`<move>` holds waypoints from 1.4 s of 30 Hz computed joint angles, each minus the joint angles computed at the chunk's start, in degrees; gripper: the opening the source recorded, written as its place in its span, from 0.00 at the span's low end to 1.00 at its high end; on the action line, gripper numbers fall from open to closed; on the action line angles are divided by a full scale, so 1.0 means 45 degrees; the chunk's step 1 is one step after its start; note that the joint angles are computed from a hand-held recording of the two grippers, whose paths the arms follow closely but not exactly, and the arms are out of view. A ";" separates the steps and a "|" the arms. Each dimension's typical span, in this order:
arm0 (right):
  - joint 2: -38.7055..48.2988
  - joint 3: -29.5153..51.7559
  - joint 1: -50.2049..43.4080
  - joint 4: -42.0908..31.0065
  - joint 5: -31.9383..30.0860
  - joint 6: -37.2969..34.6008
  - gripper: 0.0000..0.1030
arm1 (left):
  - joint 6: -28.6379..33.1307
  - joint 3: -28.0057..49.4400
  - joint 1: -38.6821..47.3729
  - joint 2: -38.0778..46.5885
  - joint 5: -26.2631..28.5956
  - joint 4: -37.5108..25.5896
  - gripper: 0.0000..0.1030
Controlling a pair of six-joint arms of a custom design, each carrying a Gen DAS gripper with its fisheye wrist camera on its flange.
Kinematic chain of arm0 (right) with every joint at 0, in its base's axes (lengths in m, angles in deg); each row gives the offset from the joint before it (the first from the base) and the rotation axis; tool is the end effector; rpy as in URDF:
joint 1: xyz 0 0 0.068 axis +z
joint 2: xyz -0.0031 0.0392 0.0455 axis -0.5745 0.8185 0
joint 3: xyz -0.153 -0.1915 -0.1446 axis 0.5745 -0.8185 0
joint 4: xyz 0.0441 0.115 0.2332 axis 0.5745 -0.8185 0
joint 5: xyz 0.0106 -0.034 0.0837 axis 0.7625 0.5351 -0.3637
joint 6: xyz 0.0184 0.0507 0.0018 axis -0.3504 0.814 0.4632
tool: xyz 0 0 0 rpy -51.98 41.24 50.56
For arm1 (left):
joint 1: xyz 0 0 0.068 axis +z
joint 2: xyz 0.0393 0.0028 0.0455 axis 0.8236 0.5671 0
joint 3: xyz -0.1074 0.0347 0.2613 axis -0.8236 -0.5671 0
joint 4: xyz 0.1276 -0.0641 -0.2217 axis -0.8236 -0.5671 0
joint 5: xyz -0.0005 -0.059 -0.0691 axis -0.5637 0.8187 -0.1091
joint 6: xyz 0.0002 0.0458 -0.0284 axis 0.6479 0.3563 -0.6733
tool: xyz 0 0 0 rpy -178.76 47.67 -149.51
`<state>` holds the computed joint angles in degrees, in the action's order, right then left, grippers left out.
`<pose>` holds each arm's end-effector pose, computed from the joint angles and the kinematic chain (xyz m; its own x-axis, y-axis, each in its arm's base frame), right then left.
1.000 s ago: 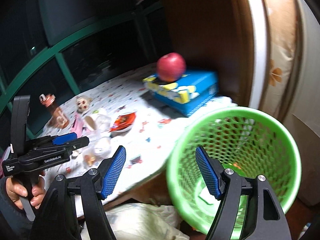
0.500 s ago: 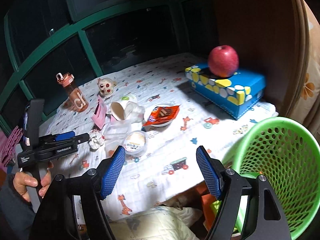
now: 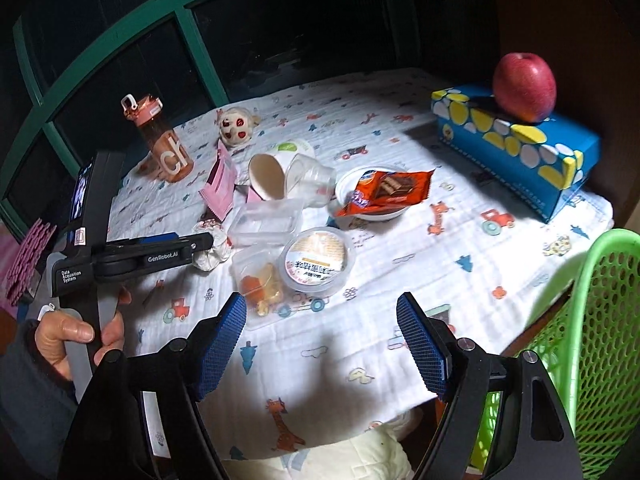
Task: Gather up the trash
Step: 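Move both grippers back over the bed toward the remaining trash, then grasp the crumpled foil with the left gripper while the right gripper grasps the clear food box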
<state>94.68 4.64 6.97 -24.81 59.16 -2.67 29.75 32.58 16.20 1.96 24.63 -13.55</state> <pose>0.1513 0.1371 0.1783 -0.7447 -0.1855 -0.6412 -0.4395 0.8592 0.2620 0.1654 -0.1174 0.1526 -0.7998 -0.2963 -0.5220 -0.2865 0.9526 -0.1018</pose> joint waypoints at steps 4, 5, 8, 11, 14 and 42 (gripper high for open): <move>0.1050 0.0176 0.0316 0.0585 0.0056 0.0155 0.73 | 0.0297 -0.0250 0.0178 -0.0093 0.0285 0.0612 0.57; 0.1312 0.0222 0.0364 0.0710 0.0022 0.0189 0.73 | 0.0334 -0.0278 0.0185 -0.0074 0.0394 0.0699 0.57; 0.1764 0.0257 0.0426 0.1017 0.0031 0.0181 0.73 | 0.0427 -0.0386 0.0095 -0.0110 0.0388 0.0845 0.57; 0.2117 0.0310 0.0351 0.1207 0.0054 0.0248 0.73 | 0.0506 -0.0533 0.0197 -0.0222 0.0452 0.1033 0.55; 0.2215 0.0333 0.0245 0.1309 -0.0024 0.0232 0.73 | 0.0575 -0.0560 0.0178 -0.0318 0.0413 0.1111 0.47; 0.7418 0.2524 0.2113 0.3579 -0.0054 -0.0553 0.62 | -0.0161 -0.0990 -0.0654 -0.3384 -0.0220 -0.0999 0.26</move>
